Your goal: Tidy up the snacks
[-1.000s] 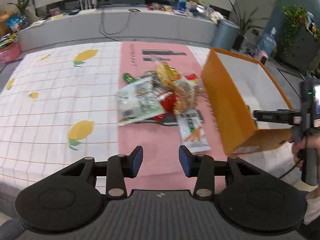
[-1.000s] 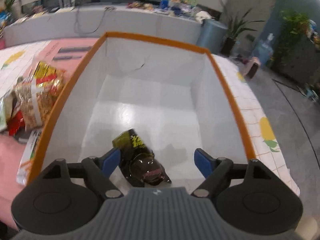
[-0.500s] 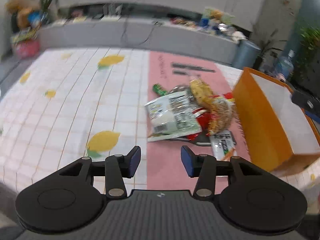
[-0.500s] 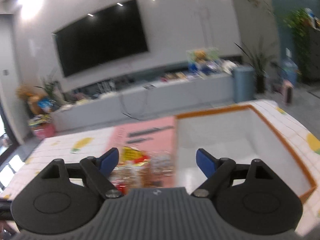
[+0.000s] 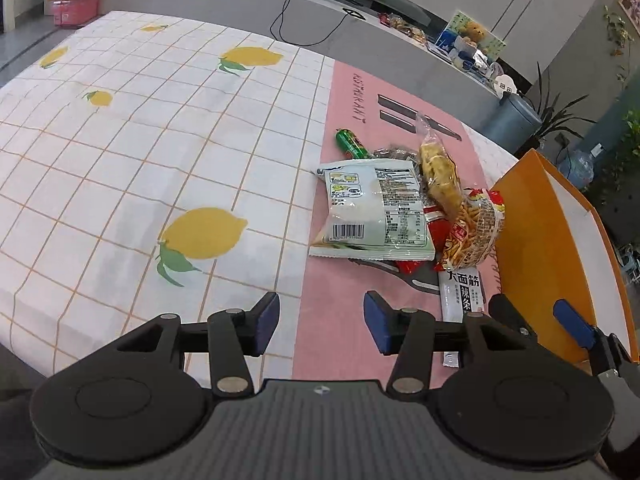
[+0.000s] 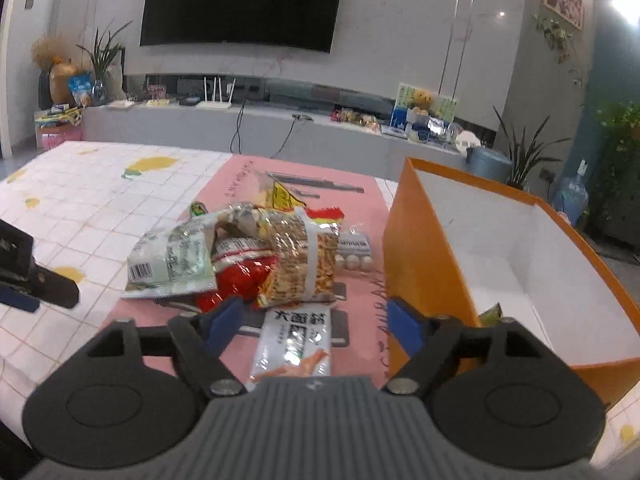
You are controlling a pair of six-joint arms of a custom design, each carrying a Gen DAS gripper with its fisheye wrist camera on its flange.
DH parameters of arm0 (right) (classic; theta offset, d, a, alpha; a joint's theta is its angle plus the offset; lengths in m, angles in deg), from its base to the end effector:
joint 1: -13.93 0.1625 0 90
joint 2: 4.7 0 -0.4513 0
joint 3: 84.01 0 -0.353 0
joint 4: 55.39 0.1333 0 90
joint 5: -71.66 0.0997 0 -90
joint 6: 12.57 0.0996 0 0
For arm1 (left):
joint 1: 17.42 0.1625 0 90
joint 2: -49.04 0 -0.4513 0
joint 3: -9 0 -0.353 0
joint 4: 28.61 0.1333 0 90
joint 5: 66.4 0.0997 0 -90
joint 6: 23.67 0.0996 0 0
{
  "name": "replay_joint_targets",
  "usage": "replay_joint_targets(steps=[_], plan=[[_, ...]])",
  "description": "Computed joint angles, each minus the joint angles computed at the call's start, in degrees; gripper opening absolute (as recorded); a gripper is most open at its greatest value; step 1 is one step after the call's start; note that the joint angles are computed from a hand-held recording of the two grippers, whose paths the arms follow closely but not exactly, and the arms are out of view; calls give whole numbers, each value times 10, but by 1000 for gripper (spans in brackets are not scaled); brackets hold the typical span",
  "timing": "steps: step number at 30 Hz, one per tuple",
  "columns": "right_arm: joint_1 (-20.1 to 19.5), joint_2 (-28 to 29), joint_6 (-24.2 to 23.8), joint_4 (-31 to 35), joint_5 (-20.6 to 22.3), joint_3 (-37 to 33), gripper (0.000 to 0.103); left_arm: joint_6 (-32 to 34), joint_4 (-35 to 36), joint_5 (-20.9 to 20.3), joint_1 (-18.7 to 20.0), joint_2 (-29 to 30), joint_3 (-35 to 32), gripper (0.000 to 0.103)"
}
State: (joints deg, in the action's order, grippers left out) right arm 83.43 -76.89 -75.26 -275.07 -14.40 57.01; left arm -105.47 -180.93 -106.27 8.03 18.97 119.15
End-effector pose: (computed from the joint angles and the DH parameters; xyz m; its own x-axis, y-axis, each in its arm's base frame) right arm -0.0091 -0.4246 0.3017 -0.5899 -0.2709 0.7606 -0.7707 0.4698 -0.4304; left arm -0.3856 -0.4158 -0.0503 -0.8603 -0.3082 -0.4062 0.0592 0.7309 -0.6799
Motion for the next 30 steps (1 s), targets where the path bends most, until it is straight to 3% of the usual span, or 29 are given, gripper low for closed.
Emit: replay_joint_targets(steps=[2, 3, 5, 9, 12, 15, 20, 23, 26, 30], plan=[[-7, -9, -4, 27, 21, 4, 80, 3, 6, 2, -2, 2, -3, 57], [-4, 0, -13, 12, 12, 9, 80, 0, 13, 4, -2, 3, -6, 57], [7, 29, -20, -30, -30, 10, 79, -10, 33, 6, -4, 5, -13, 57], [23, 76, 43, -42, -123, -16, 77, -15, 63, 12, -5, 8, -23, 57], [21, 106, 74, -77, -160, -23, 80, -16, 57, -1, -5, 5, -21, 57], [10, 126, 88, -120, -145, -19, 85, -5, 37, -3, -7, 5, -14, 57], [2, 105, 128, -67, -129, -25, 84, 4, 36, -3, -8, 8, -18, 57], [2, 93, 101, -46, -108, -18, 53, 7, 35, -5, -7, 10, -19, 57], [5, 91, 80, -47, -105, -10, 51, 9, 39, -4, -7, 12, -21, 57], [4, 62, 73, 12, -102, -6, 50, 13, 36, -8, -7, 15, -23, 57]])
